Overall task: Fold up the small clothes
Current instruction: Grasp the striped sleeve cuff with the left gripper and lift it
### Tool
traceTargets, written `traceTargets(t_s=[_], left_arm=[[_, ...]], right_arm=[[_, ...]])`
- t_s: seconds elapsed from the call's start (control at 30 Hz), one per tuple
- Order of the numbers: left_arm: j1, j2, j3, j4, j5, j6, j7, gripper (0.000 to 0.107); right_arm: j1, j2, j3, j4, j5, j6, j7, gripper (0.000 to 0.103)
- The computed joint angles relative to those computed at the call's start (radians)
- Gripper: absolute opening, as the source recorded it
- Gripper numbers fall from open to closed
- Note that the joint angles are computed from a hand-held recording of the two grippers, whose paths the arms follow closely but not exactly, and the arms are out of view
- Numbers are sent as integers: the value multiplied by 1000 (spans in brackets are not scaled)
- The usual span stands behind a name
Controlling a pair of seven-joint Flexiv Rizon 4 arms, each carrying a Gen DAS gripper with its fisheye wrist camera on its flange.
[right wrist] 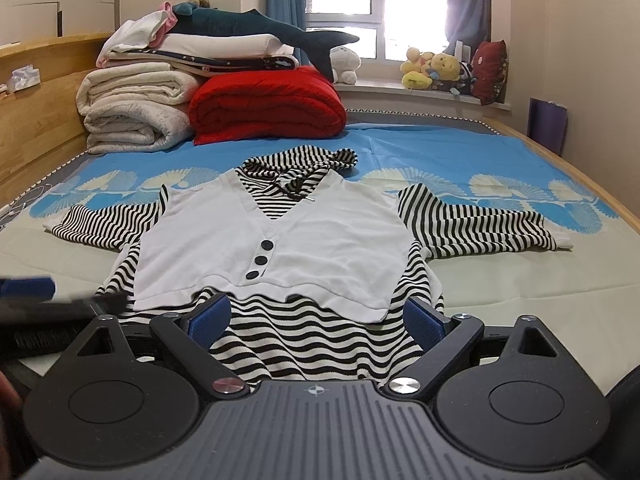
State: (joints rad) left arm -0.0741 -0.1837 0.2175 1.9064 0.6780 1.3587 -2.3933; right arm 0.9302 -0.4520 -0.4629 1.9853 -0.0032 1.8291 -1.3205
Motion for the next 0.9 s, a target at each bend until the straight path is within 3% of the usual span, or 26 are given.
traceTargets(t_s=[0.03,0.13,0.27,0.33,0.43,0.6,0.7,0.8,0.87,0.9], left_arm=[[13,7,-10,-17,-28,-34,42,60],[-9,24,-1,-141,80,-175,31,49],[61,-16,-12,-283,110,-122,87,33],[144,-73,-16,-317,-3,-32,164,22],[225,-183,8,-425,-124,-3,231,16],[291,-372,114,-646,-235,-91,268,16],[359,-453,141,-667,-300,-38,290,16],[427,-481,124,-608,-384,1,319,16],[470,-515,109,-594,-470,-9,303,20],[473,-522,127,-584,-495,-17,287,35]], right_arm=[[6,-3,-8,0,4,-1,3,88],[-13,3,11,-7,-7,-15,16,75],[-45,-14,47,-28,-6,24,19,55],[-55,-31,61,-44,17,62,15,49],[-35,-34,45,-54,49,48,-14,44],[-125,1,100,-83,-10,-3,-35,44],[-253,-3,189,-150,-82,-37,-40,47],[-310,-42,193,-240,-152,-77,-29,47],[-344,-81,196,-307,-190,-97,-17,48],[-370,-102,212,-340,-204,-121,-3,48]])
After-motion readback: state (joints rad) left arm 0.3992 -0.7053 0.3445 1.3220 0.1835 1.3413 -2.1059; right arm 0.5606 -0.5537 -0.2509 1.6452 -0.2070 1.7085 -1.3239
